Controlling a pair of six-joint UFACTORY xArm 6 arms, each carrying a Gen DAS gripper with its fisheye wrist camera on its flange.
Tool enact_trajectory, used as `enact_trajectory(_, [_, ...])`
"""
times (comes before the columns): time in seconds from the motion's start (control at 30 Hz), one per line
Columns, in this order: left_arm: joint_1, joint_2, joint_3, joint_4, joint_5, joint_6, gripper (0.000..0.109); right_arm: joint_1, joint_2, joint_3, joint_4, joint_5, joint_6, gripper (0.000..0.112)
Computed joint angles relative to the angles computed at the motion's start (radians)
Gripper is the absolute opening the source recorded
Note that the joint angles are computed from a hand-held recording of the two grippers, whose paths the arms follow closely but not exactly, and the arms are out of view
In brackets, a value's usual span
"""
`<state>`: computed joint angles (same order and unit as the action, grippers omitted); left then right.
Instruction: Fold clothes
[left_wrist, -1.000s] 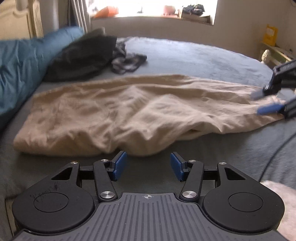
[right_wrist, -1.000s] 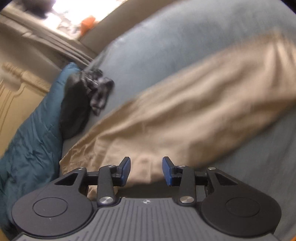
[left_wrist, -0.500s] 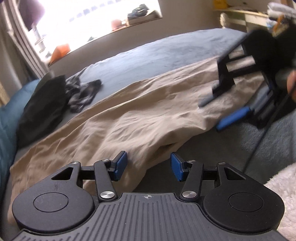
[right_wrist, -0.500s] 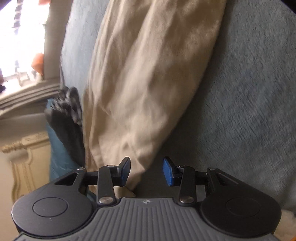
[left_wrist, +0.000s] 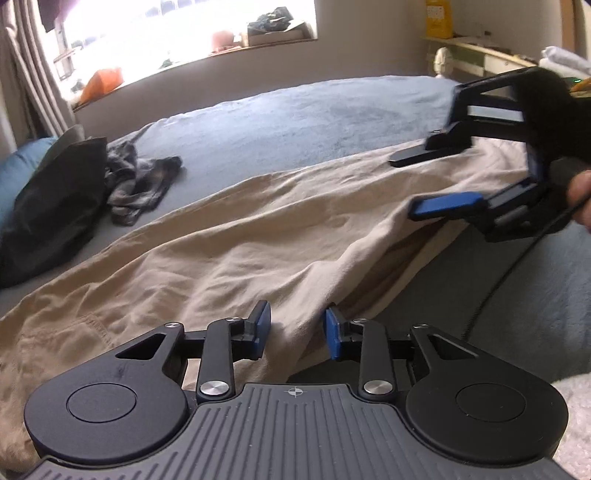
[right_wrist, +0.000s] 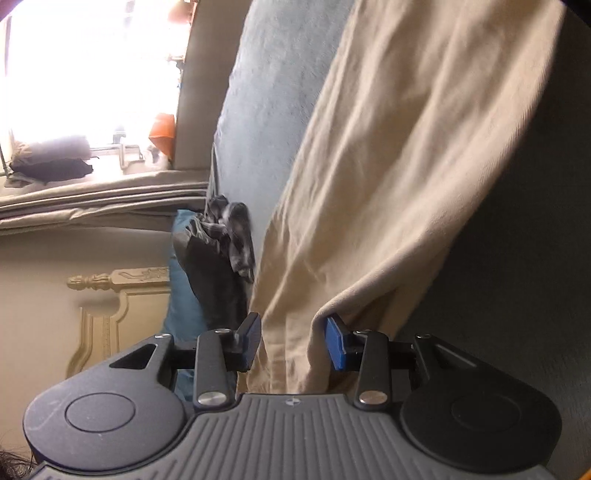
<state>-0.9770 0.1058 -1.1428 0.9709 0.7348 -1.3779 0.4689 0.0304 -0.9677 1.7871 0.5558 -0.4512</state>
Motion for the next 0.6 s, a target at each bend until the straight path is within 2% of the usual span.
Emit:
enact_trajectory(0.13, [0.005, 0.015, -0.012, -0.014, -0.020, 0.030, 0.033, -0.011, 0.040, -0.040, 0.005, 0.003, -0.027, 0.041])
enact_trajectory(0.2, [0.008, 0.022, -0.018, -0.023, -0.012, 0.029, 0.027, -0.017, 0.045, -0.042, 0.003, 0.012, -0.036, 0.041])
enact_trajectory(0.23, [0.015, 0.018, -0.013, -0.022, -0.023, 0.019, 0.015, -0.019, 0.039, -0.037, -0.010, 0.016, -0.037, 0.041])
enact_trajectory(0.33, [0.065, -0.016, 0.036, -0.045, -0.119, -0.051, 0.008, -0.031, -0.003, -0.012, -0.092, 0.047, -0.070, 0.041])
enact_trajectory(0.4, [0.105, -0.044, 0.077, -0.059, -0.200, -0.104, 0.007, -0.039, -0.033, -0.002, -0.173, 0.085, -0.111, 0.040])
enact_trajectory(0.5, [0.158, -0.071, 0.128, -0.101, -0.319, -0.134, 0.007, -0.039, -0.050, -0.022, -0.377, 0.161, -0.119, 0.039])
enact_trajectory(0.6, [0.190, -0.085, 0.158, -0.152, -0.395, -0.111, 0.007, -0.006, -0.008, -0.094, -0.578, 0.229, -0.099, 0.035])
